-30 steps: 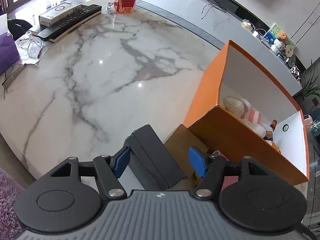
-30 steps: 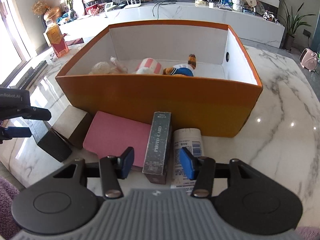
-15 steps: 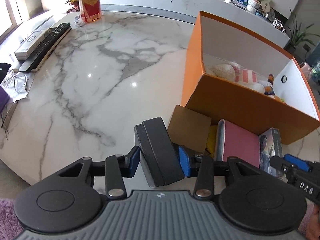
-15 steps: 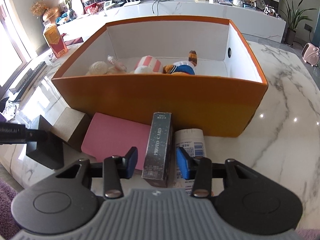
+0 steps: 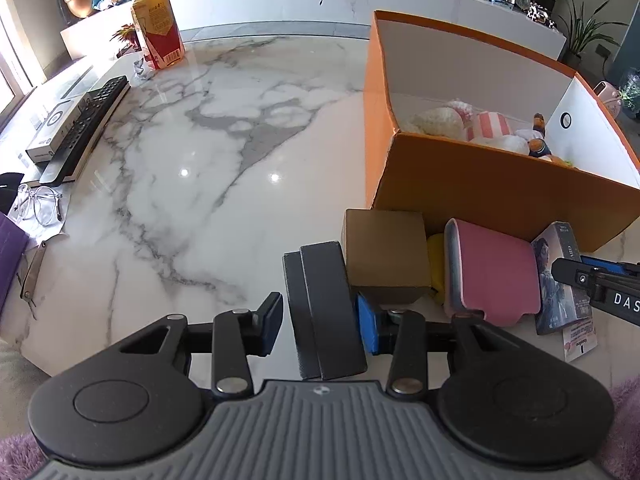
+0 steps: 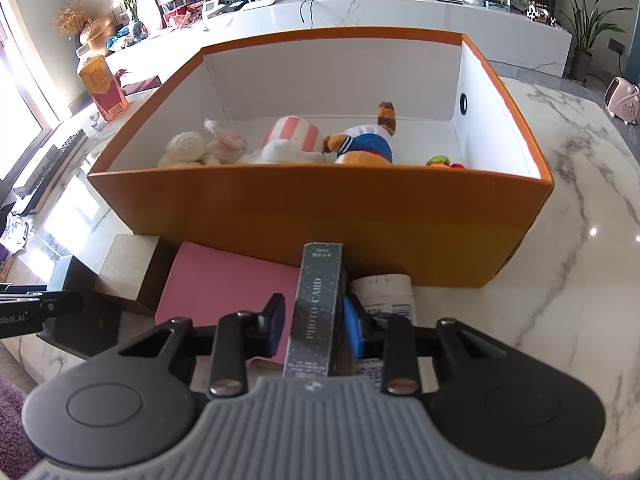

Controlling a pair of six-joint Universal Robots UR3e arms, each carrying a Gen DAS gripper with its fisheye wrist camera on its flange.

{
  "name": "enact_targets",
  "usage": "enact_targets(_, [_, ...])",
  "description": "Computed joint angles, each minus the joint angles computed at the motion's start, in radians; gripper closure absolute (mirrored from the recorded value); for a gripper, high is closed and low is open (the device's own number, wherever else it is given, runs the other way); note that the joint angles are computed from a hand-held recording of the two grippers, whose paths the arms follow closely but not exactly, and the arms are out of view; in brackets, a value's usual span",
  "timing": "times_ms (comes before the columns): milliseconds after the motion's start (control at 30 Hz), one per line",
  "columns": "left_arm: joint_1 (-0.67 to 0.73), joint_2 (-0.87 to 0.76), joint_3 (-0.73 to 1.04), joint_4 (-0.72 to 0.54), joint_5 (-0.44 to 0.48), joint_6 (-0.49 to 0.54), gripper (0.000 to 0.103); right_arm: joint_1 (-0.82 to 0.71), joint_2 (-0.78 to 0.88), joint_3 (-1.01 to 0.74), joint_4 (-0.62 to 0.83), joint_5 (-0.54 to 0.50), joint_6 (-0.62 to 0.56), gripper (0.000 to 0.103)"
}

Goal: Organize objects
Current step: 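Lift the black box and PHOTO CARD box off the table with both tools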

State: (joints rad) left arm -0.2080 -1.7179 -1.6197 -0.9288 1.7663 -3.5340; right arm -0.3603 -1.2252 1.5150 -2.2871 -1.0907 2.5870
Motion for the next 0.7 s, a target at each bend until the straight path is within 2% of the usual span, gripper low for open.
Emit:
enact_targets(67, [0.007,0.008,-0.01,0.006,-0.015,0.001,0.061,0.002,0.008,-0.006,0.004,-0.003,0.004,0.075])
enact_targets(367, [0.022,0.048,-0.086,0.085,-0.039,0.001,0.063,-0.004,-0.025,0.044,-0.028,-0.016,0.009,0.077])
enact_targets(700, [0.001,0.126,-0.094,0.104,-0.02,-0.013,0.064,-0.079,-0.154,0.137,0.005,0.072,-0.033,0.078])
